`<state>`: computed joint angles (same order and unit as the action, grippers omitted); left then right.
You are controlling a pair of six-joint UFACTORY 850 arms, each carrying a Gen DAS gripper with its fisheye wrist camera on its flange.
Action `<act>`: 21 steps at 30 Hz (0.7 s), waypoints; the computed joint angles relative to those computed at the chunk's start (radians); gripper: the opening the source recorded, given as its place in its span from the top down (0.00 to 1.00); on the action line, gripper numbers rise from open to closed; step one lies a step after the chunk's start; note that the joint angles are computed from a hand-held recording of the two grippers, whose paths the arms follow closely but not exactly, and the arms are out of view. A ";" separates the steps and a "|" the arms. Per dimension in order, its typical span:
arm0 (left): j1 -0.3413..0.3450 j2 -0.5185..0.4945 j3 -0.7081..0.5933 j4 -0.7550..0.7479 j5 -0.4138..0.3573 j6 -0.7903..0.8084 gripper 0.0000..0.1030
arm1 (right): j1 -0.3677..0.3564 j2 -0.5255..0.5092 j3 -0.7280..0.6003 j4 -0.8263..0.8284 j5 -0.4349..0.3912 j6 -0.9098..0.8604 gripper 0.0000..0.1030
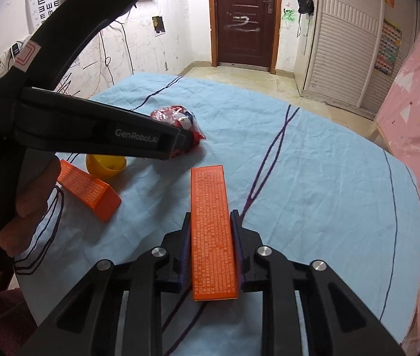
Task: Collect trash
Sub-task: 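Grasp the red wrapper with the left gripper while right grasps an orange box, then carry the red wrapper and orange box over the yellow bin and release both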
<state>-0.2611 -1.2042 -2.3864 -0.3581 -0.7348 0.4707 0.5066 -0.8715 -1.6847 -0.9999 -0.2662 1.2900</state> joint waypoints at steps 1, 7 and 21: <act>-0.001 0.010 0.015 -0.003 0.011 0.005 0.68 | 0.002 0.008 0.013 -0.041 0.001 0.048 0.83; 0.003 0.044 0.063 -0.045 0.017 0.051 0.68 | 0.004 0.061 0.088 -0.279 -0.002 0.341 0.83; -0.049 0.167 0.234 -0.103 0.091 0.156 0.68 | -0.037 0.267 0.387 -0.857 -0.078 1.053 0.83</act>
